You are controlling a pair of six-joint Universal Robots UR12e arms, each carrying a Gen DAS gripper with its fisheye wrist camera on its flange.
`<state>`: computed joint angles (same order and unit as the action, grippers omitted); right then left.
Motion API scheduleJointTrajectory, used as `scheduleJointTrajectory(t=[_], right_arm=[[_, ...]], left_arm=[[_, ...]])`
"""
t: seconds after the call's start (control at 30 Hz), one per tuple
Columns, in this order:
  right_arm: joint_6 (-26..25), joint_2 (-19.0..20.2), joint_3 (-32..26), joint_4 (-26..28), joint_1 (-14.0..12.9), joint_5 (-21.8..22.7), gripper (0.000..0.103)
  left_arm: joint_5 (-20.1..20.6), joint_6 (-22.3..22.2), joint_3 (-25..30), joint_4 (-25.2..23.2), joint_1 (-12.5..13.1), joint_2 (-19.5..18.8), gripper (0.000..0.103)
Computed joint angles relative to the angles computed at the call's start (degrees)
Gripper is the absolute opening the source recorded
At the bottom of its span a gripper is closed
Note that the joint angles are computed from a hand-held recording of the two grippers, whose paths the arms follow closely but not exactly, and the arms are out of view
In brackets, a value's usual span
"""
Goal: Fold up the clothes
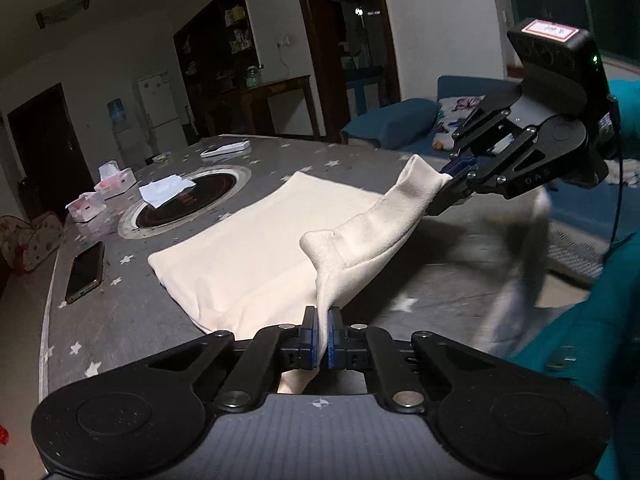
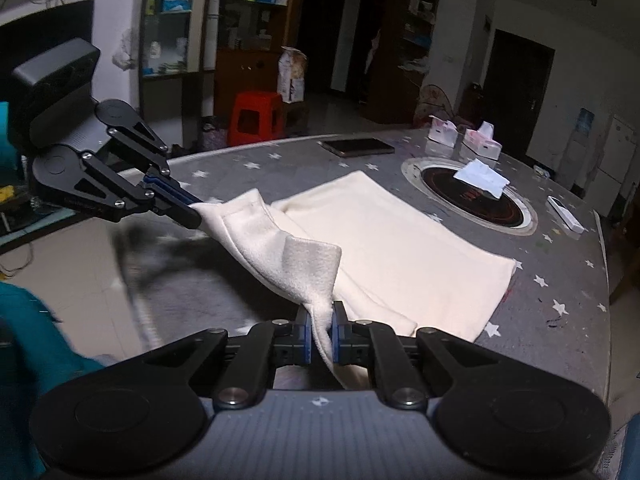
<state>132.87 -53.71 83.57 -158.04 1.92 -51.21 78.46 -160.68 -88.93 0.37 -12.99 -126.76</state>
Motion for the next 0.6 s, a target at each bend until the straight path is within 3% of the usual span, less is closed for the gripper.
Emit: scheduleJointTrajectory(t=[0.13,0.27,0.5,0.6], right_arm=[[-2.0,-3.3,2.6,3.3,-0.9,1.9,0.008],[-1.5,-4.2,2.6,3.7,-1.1,2.9,0.008],[2.7,-1.6,-1.4,2.6,-0.7,1.7,0.008],[3.9,0.1,-3.9,2.0,-0.5,1.0,0.008]], left_arm=[[-1.0,-0.3,-2.5,0.9,-0.1,2.4,0.005],[0.1,-1.5,-1.5,3.3,-0.3,2.0,0.005],[0.0,-2.2,2.4,1.9,0.3,-0.1,0.005],[2.6,-1.7,4.7,2.1,0.0,-1.6,0.005]])
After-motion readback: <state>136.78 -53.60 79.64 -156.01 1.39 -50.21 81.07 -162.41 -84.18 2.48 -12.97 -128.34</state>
